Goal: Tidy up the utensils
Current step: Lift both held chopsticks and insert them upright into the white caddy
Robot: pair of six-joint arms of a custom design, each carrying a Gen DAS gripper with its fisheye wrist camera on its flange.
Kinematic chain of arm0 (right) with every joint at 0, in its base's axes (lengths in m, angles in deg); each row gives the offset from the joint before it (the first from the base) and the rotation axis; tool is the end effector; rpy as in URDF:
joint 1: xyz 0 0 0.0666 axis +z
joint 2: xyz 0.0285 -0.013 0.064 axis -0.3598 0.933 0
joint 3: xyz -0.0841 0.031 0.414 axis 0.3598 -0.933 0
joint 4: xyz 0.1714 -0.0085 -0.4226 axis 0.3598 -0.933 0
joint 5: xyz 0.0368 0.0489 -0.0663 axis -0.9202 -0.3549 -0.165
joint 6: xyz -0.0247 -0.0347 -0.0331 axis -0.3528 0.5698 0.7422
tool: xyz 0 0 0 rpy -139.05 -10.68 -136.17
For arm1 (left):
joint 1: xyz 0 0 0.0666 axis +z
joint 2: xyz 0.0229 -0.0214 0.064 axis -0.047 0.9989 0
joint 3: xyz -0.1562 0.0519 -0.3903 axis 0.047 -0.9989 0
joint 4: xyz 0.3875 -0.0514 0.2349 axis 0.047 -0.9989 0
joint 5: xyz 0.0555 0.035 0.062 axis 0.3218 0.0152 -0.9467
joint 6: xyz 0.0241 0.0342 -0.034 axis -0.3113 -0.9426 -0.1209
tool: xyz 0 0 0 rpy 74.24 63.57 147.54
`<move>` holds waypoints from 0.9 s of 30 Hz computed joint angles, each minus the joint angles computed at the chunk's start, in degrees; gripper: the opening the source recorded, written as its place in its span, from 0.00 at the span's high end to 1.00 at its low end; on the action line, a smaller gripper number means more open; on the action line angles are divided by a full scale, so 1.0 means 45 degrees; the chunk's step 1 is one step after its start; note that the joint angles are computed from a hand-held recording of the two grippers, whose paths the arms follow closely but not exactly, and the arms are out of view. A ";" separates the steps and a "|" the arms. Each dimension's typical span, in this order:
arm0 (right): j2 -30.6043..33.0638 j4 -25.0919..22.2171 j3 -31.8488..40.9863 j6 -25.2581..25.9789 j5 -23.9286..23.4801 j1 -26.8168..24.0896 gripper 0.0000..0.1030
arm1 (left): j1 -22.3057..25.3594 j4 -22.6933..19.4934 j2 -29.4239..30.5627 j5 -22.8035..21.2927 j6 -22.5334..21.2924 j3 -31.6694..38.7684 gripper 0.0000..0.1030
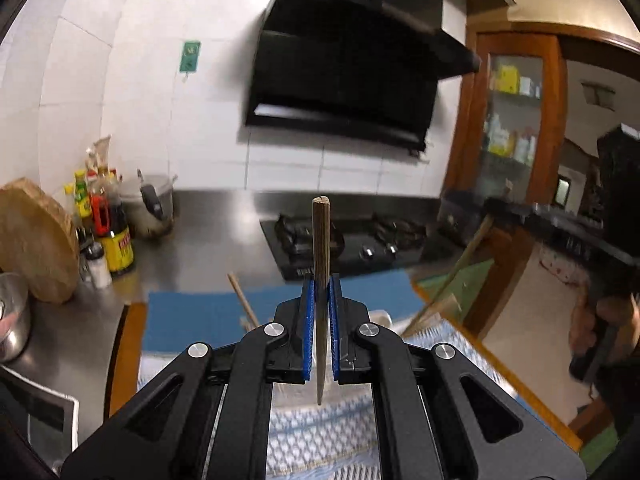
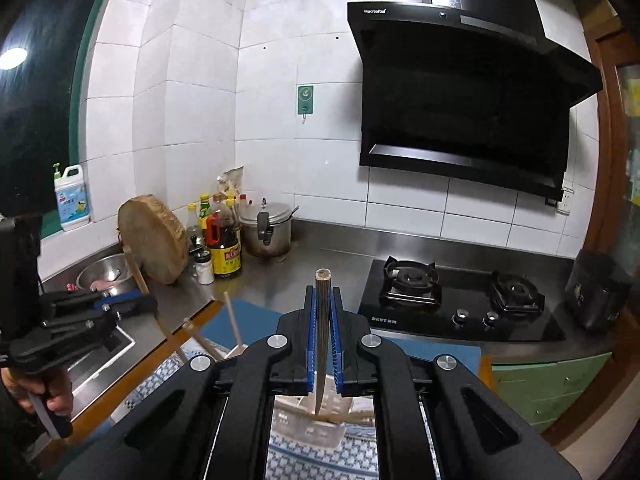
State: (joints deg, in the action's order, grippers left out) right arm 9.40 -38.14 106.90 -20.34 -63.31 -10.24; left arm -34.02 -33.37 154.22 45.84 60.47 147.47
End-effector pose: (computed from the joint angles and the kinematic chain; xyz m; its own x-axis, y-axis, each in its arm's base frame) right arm 0.5096 0.1108 0.7219 -0.2589 -0.2130 -0.9421 -0.5727 0.8193 -0.0278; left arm 0.4335 -0.2487 0.6978 -0.3509 -0.1107 -0.9298 0.0808 0.9857 -0.1478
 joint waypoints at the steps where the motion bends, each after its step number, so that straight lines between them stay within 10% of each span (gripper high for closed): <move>1: 0.0076 0.0058 0.0030 -0.0037 0.0048 0.0016 0.94 | 0.0063 0.0113 0.0096 0.0021 0.0036 0.0135 0.95; 27: 0.1125 -0.0607 -0.0209 0.0178 0.0734 0.0364 0.87 | 0.1057 -0.0078 0.1247 0.0215 0.0806 0.0246 0.92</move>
State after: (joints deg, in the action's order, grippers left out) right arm 14.46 -40.87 105.96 -19.54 -60.01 -8.61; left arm -29.26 -33.72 159.83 46.80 64.10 148.57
